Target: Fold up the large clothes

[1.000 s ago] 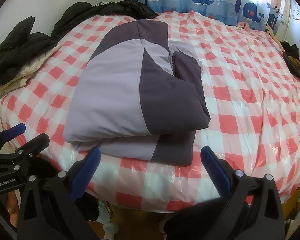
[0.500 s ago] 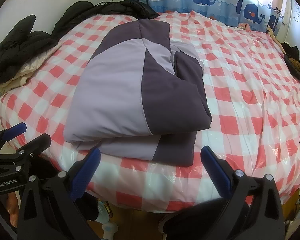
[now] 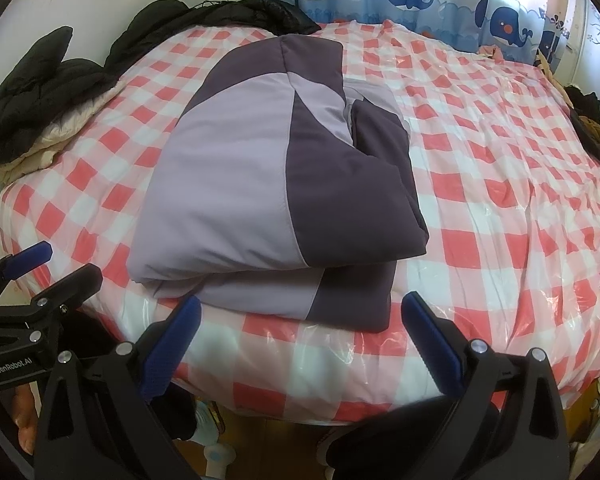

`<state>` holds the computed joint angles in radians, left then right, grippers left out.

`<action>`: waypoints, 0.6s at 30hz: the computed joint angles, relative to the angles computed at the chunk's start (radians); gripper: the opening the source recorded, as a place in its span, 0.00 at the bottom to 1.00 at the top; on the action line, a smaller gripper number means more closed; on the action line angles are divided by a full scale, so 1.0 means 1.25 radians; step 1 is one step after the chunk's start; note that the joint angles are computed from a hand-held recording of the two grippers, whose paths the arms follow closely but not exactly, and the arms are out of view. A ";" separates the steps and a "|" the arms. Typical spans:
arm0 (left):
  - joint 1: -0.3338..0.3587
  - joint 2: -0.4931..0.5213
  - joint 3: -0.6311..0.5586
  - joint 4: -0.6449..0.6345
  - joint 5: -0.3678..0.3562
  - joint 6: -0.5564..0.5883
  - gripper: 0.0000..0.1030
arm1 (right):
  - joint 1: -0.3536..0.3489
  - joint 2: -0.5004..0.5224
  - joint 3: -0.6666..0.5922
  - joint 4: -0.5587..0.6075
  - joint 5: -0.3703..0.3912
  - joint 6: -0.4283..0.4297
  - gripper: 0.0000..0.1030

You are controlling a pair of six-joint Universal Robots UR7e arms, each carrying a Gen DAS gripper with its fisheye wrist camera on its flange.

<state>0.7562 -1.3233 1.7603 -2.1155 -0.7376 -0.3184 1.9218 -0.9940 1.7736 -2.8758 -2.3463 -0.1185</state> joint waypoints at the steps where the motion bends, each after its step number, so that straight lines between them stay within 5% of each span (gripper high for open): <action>1: -0.001 0.001 0.001 0.001 0.003 -0.002 0.93 | 0.000 0.000 0.000 0.000 0.000 0.000 0.93; 18: 0.000 0.005 0.007 -0.001 0.002 -0.003 0.93 | -0.010 -0.001 0.002 0.007 0.013 -0.009 0.93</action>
<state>0.7566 -1.3170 1.7691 -2.1165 -0.7357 -0.3222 1.9092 -0.9947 1.7768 -2.8676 -2.3295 -0.1294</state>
